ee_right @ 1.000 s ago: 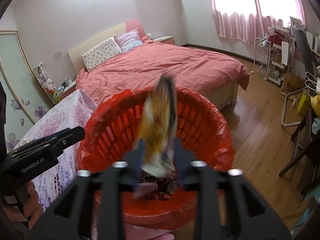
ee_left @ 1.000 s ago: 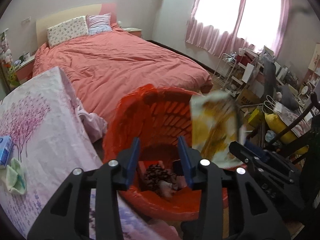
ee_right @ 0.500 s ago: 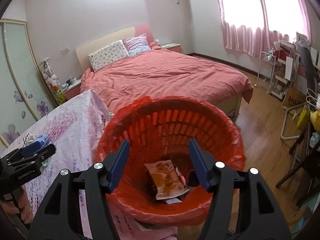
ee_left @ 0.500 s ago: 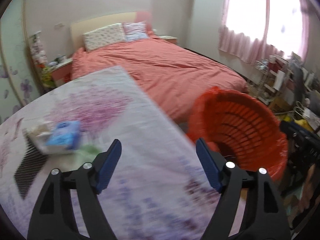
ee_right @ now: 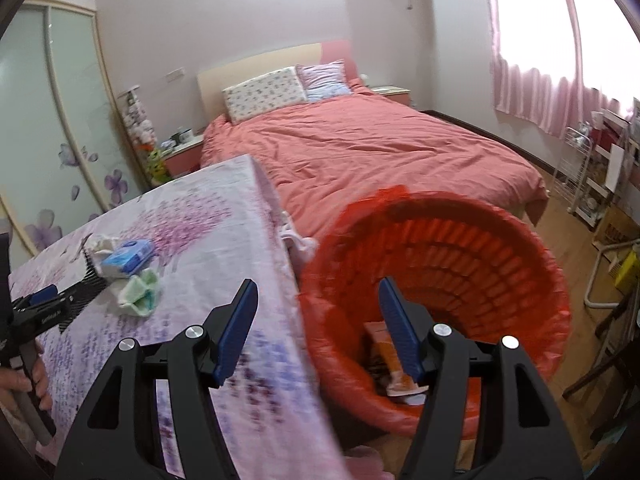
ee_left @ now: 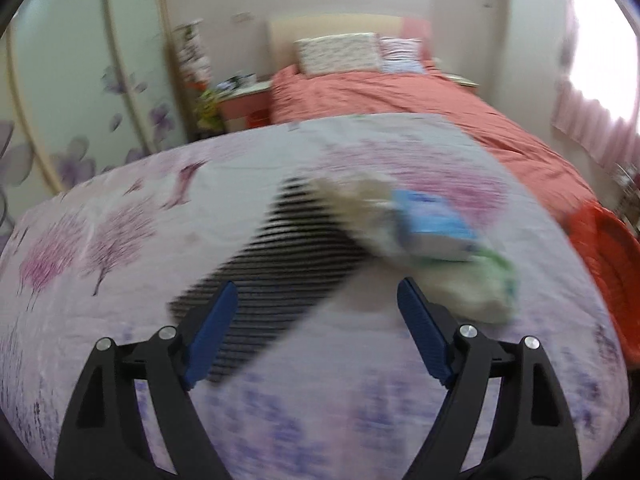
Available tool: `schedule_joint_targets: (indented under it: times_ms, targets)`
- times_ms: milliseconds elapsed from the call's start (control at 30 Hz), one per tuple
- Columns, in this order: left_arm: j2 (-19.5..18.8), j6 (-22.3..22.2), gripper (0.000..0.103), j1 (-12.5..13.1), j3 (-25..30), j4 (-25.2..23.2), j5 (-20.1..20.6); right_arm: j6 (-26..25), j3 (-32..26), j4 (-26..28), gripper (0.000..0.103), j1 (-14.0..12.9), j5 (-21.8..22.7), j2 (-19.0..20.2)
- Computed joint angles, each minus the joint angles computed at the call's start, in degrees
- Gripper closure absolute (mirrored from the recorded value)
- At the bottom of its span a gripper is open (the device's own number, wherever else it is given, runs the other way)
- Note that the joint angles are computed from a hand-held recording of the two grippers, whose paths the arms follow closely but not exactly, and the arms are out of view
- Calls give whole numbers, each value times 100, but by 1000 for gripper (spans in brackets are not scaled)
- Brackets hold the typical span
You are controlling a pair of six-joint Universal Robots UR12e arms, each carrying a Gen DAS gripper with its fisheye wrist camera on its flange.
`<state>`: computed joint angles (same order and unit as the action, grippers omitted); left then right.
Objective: Collect trash
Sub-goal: 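Move both open tools back over the bed items, then grasp the black checkered mesh mat with the left tool while the right tool reaches toward the blue tissue pack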
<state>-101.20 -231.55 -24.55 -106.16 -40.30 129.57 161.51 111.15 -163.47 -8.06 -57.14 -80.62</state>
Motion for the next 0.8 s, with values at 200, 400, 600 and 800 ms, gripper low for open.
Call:
schedule_joint_targets:
  times_ms: [200, 400, 600, 800]
  targets:
    - [230, -574, 22, 391, -299, 10, -501, -249, 62, 122, 40, 223, 30, -68]
    - [157, -668, 22, 490, -217, -142, -667, -445, 83, 248, 40, 325, 5, -107]
    - [42, -635, 36, 430, -53, -430, -584, -453, 62, 406, 40, 356, 48, -115]
    - [25, -280, 83, 356, -86, -115, -583, -428, 70, 573, 40, 373, 74, -117]
